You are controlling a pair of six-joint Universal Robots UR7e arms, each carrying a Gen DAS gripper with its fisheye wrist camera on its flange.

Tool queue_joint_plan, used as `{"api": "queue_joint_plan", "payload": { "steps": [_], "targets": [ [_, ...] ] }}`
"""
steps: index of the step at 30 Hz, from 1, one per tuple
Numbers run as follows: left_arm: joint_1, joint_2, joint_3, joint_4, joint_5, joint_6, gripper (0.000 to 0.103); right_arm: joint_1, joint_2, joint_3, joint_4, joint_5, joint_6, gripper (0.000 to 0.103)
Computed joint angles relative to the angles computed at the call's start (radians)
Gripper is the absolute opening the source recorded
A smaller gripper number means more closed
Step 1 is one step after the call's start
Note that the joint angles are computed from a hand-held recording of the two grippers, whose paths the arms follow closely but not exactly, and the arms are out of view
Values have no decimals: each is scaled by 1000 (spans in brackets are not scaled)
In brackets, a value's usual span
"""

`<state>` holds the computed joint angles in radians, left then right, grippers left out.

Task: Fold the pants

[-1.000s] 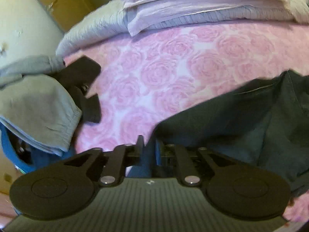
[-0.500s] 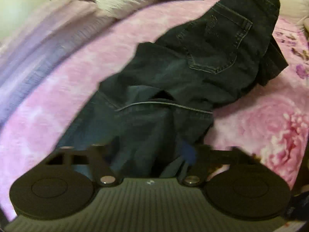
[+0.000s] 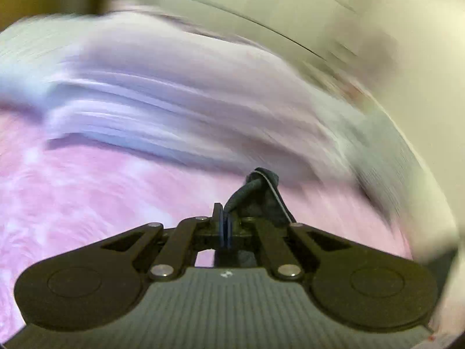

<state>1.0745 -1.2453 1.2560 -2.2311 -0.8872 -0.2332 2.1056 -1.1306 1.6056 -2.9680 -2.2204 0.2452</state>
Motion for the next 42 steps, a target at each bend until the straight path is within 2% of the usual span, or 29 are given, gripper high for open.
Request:
{"api": "queue_joint_plan", "payload": {
  "steps": [1,2,3,4,5,6,7,9,10,12,13,15,16,17,18,19,21,23,25,27,28,30,32,33,35,37,39,42],
  "targets": [
    [38,59,-104,33,21,-105,3,-26,46,-70,10,-23,69,7],
    [81,106,-191,44,0,-207,5,-53,84,-135,47,-38,153,7],
    [97,137,-255,87,21,-268,6,-74,115,-188,81,-61,249,14],
    [100,158,-296,133,84,-287,6,-91,143,-232,115,-84,353,30],
    [100,159,-301,173,150,-264,8,-105,153,-247,129,-76,417,38],
    [100,146,-278,191,173,-232,12,-113,154,-237,103,-59,438,49],
    [99,121,-234,205,179,-218,15,-108,151,-212,59,-55,418,52],
    [97,14,-83,273,168,-261,19,-92,116,-129,43,-36,273,53],
    [95,-49,7,307,143,-292,19,-83,92,-86,69,-48,227,54],
    [88,-169,165,381,74,-380,27,-61,25,49,138,-96,214,54],
    [82,-237,249,423,27,-442,29,-55,-7,109,184,-109,246,54],
    [60,-352,391,484,-23,-548,31,-52,-80,227,304,-149,375,54],
    [47,-400,447,507,-37,-579,33,-54,-110,280,376,-177,464,54],
    [19,-452,506,562,-37,-615,39,-59,-140,323,438,-199,558,54],
    [-10,-487,544,624,-29,-639,46,-68,-167,367,463,-201,638,54],
    [-33,-517,576,673,-25,-664,48,-84,-192,414,446,-190,686,54],
    [-51,-563,635,705,-33,-680,55,-123,-221,482,382,-174,735,54],
    [-39,-584,678,679,-30,-721,56,-170,-227,549,224,-138,717,54],
    [3,-609,728,525,-56,-715,57,-213,-223,572,131,-120,702,54],
    [46,-579,729,401,-32,-697,52,-244,-219,603,18,-96,634,54],
    [61,-559,719,328,0,-653,49,-252,-214,593,24,-102,615,54],
    [62,-542,708,193,129,-607,44,-257,-194,569,25,-98,565,54],
    [48,-525,689,68,322,-616,45,-263,-180,554,-14,-83,474,54],
    [41,-519,666,69,408,-656,45,-265,-174,548,-32,-80,433,54],
    [35,-514,610,196,477,-710,45,-271,-177,537,-20,-83,389,54],
    [12,-533,590,363,473,-773,49,-277,-184,541,-15,-92,374,54],
    [0,-552,592,485,375,-880,64,-288,-195,558,-24,-97,372,54],
    [16,-598,676,486,253,-997,64,-304,-208,592,-81,-101,369,54]
  ]
}}
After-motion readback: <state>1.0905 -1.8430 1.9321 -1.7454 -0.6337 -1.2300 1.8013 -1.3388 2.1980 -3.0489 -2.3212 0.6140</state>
